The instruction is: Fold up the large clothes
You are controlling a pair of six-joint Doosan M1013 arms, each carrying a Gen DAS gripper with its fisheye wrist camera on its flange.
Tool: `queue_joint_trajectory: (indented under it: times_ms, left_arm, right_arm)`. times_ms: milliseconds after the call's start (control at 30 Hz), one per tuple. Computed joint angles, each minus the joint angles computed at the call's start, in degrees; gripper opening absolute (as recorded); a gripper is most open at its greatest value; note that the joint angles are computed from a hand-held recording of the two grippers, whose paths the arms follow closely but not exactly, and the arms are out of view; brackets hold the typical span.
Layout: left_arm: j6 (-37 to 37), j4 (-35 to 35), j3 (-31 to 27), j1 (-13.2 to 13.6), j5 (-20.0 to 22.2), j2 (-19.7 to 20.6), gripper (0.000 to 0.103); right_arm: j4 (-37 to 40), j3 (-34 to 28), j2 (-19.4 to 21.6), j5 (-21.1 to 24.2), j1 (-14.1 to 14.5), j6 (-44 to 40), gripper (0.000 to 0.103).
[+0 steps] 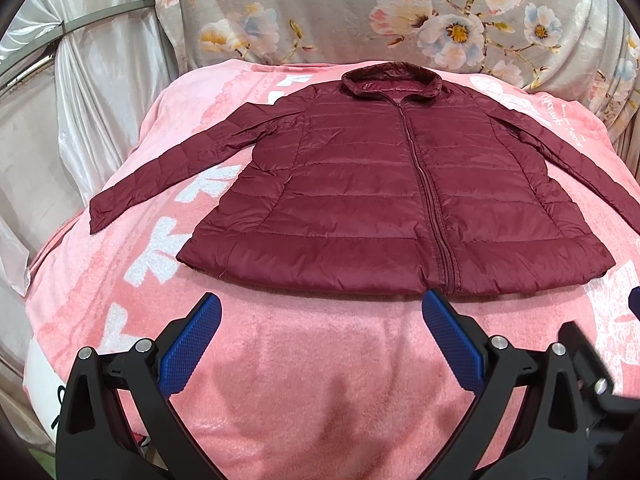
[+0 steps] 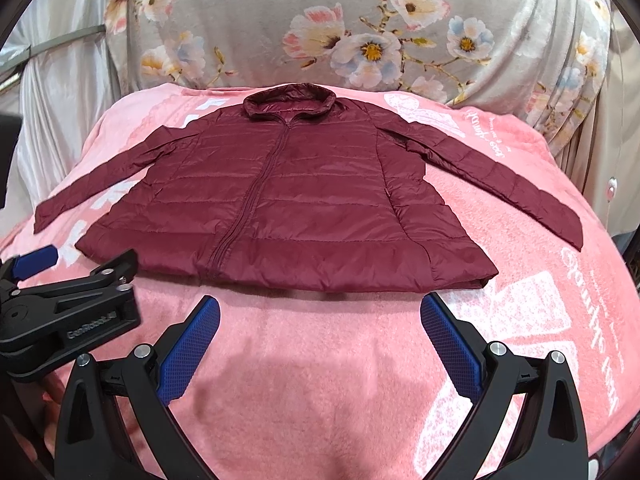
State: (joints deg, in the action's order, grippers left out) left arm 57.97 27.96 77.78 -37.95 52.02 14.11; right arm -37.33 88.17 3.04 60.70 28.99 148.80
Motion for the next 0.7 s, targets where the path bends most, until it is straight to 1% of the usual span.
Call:
queue_joint_trajectory:
  times_ms: [100, 200, 233, 267, 367, 433, 500, 533, 600, 633, 700]
  left_arm:
    - [1.55, -2.38, -1.71, 0.71, 0.18, 0.94, 0.098]
    - [1.45, -1.37, -3.18, 1.08, -0.17, 1.95, 0.098]
    - [1.23, -1.02, -3.77, 1.20, -0.15, 2.36, 0.098]
    - [1.15, -1.12, -4.52, 1.44, -0.04, 2.86, 0.098]
    - [1.87, -4.03, -7.85, 2.72, 1.31, 4.94, 0.098]
    - [2.05, -6.21, -10.05, 3.83, 1.94, 6.31, 0.098]
    - [1.59, -6.79, -11.87, 4.68, 2.42, 7.57, 0.098]
    - [0.84, -6.27, -12.89, 4.95, 2.95, 8.32, 0.098]
    - [-0.37, -5.62, -14.43, 5.49, 3.60, 9.49, 0.098]
    - [-0.56, -6.03, -15.47, 5.91, 4.05, 10.21, 0.098]
    - [-0.56, -6.93, -17.27, 6.70, 4.93, 11.47, 0.098]
  right_arm:
    - [-0.23, 0.58, -0.65, -0.83, -2.32, 1.41, 0.098]
    - [-0.05, 0.84, -1.35, -0.43, -5.70, 3.31, 0.098]
    - [0.12, 1.10, -1.83, -0.43, -7.80, 4.80, 0.098]
    - [0.22, 1.31, -2.13, -0.62, -9.13, 5.83, 0.098]
    - [1.16, 2.06, -3.01, -1.36, -15.15, 9.46, 0.098]
    - [2.05, 2.23, -2.99, -0.85, -18.81, 11.02, 0.098]
    - [2.23, 2.71, -2.86, -0.84, -22.79, 12.75, 0.098]
    - [2.25, 2.80, -2.71, -0.30, -24.10, 13.27, 0.098]
    - [2.75, 3.18, -2.21, 0.37, -27.84, 14.46, 0.098]
    - [3.35, 3.34, -2.04, 0.71, -29.12, 15.12, 0.098]
    - [5.87, 4.37, -2.10, -0.68, -32.31, 16.65, 0.098]
